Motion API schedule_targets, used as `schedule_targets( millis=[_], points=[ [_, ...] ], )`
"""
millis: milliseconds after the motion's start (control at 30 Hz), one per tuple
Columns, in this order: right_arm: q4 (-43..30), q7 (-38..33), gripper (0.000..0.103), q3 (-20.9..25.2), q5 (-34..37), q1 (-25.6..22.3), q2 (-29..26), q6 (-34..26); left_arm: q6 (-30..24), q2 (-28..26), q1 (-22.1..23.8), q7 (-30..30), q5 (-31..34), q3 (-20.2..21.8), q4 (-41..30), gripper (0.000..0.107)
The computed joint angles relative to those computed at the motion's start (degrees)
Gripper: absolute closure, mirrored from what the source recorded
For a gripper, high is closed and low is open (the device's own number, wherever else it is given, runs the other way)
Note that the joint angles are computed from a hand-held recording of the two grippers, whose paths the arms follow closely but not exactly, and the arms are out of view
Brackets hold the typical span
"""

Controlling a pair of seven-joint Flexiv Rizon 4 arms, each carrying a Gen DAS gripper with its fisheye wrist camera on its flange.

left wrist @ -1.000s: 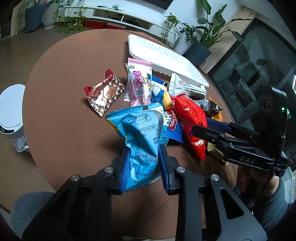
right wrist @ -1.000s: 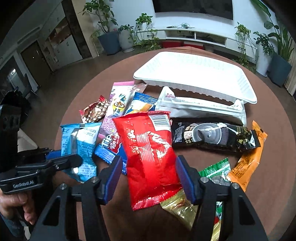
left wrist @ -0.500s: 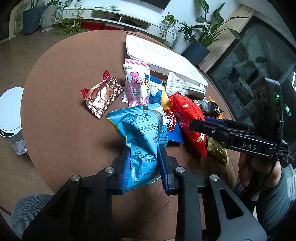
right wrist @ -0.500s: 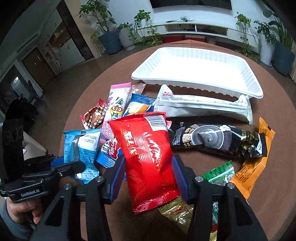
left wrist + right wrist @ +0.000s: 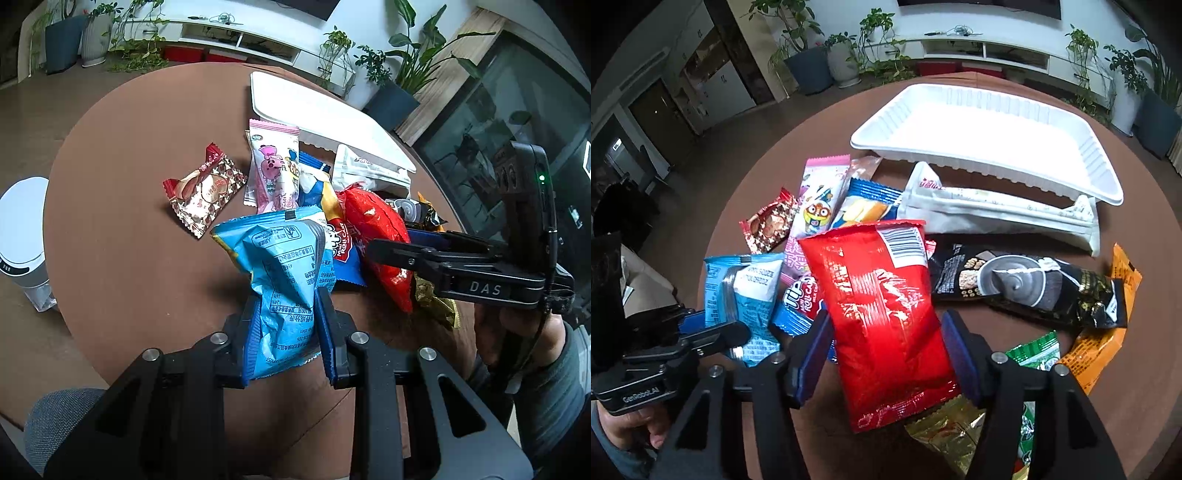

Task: Organize snacks
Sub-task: 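Lift both bags and carry them over the white tray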

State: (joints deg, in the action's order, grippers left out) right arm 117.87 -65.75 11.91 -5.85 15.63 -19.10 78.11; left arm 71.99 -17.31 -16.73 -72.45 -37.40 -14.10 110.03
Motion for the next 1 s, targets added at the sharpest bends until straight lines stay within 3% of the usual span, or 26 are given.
schedule_targets(
  millis=[167, 367, 567, 833, 1000],
  points=[
    [-0.14, -0.7, 0.057, 0.51, 0.73, -0.5, -0.75, 1.52, 0.54, 0.08, 0.18, 0.28, -0.85, -0.32, 0.39, 0.081],
    [0.39, -3.25, 0.071, 3.47, 4.95, -2.86, -0.55, 4.28, 1.37, 0.62, 0.31, 1.1, -2.48, -0.73, 1.34, 0.082],
    [2.45, -4.5, 0.075, 7.03, 9.92, -5.32, 1.62, 9.06, 2.14, 1.51, 0.59, 2.95, -5.72, -1.39, 2.46, 0.082],
    [-0.68, -15.91, 0.077, 21.85, 26.11, -18.42, 1.56, 9.04, 2.07, 2.33, -0.02, 7.07, -11.25, -1.95, 2.57, 0.082],
    [-3.14, -24.88, 0.077, 27.81, 37.79, -25.44, 1.72, 7.12, 1.05, 2.41, -0.23, 9.42, -15.25, -2.14, 1.45, 0.082]
  ],
)
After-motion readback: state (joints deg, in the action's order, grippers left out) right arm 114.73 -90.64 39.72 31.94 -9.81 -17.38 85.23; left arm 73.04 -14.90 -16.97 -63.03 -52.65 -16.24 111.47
